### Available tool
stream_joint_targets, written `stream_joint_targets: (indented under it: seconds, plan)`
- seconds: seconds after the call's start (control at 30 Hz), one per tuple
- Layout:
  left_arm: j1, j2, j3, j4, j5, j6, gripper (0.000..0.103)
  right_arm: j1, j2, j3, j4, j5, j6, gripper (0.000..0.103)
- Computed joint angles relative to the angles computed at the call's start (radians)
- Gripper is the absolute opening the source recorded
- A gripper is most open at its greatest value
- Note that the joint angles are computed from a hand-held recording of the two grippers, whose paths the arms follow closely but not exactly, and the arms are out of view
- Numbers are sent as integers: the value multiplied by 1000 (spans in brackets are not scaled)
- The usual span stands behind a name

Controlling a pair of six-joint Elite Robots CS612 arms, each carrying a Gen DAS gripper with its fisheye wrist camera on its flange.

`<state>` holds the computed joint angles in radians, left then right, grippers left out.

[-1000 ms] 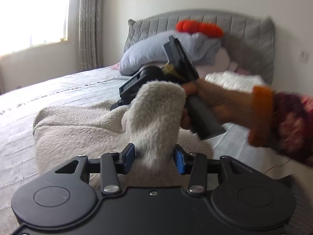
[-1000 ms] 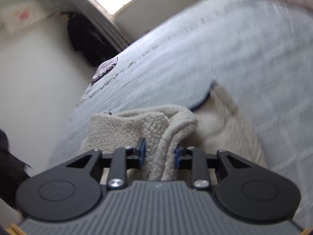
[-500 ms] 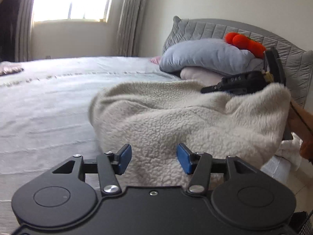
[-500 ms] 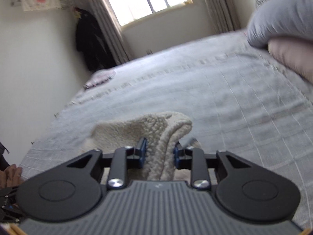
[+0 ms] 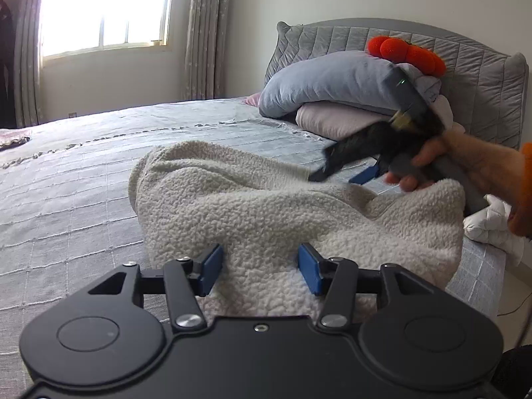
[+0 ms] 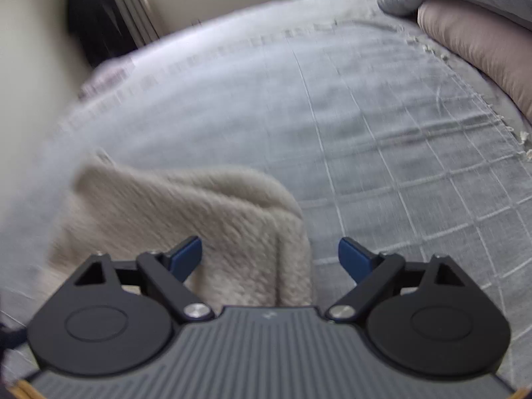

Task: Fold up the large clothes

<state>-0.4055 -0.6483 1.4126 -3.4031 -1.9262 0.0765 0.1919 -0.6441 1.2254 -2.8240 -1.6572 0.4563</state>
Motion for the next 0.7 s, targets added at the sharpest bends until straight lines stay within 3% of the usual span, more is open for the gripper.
stream_joint_targets:
  seconds: [0.03,0.07,0.1,0.17,0.27,0.3,0.37,0.47,0.57,0.6,0.7]
  plan:
    - [0,0,-3,6,1,-4,51,7,9,-19,25,-12,-13,64]
    - [0,-2,-6,14,5,-2,52,11,15,-21,8,-8,-35,57]
    - [2,-4,-11,25,1,6,53,19,17,-17,-20,-29,-67,57]
    - [5,-8,-16,18,15,33,55,44,11,-21,-13,-148,-164,56]
    - [0,2,-44,-13,104,80,54,80,-7,-24,-6,-349,-276,60]
    - [1,8,-64,-1,118,77,54,86,-14,-22,-13,-376,-299,63]
    - [0,28,-113,19,125,53,54,95,-32,-12,-51,-380,-301,69]
    - [-11,67,-188,48,127,45,53,100,-42,-7,-119,-262,-216,70]
    - [-33,105,-257,87,196,47,53,102,-9,-19,-205,-178,-96,67]
    - [-39,118,-279,100,222,39,53,104,6,-22,-231,-182,-83,66]
    - [-52,161,-341,139,279,30,53,122,55,-39,-219,-347,-113,62]
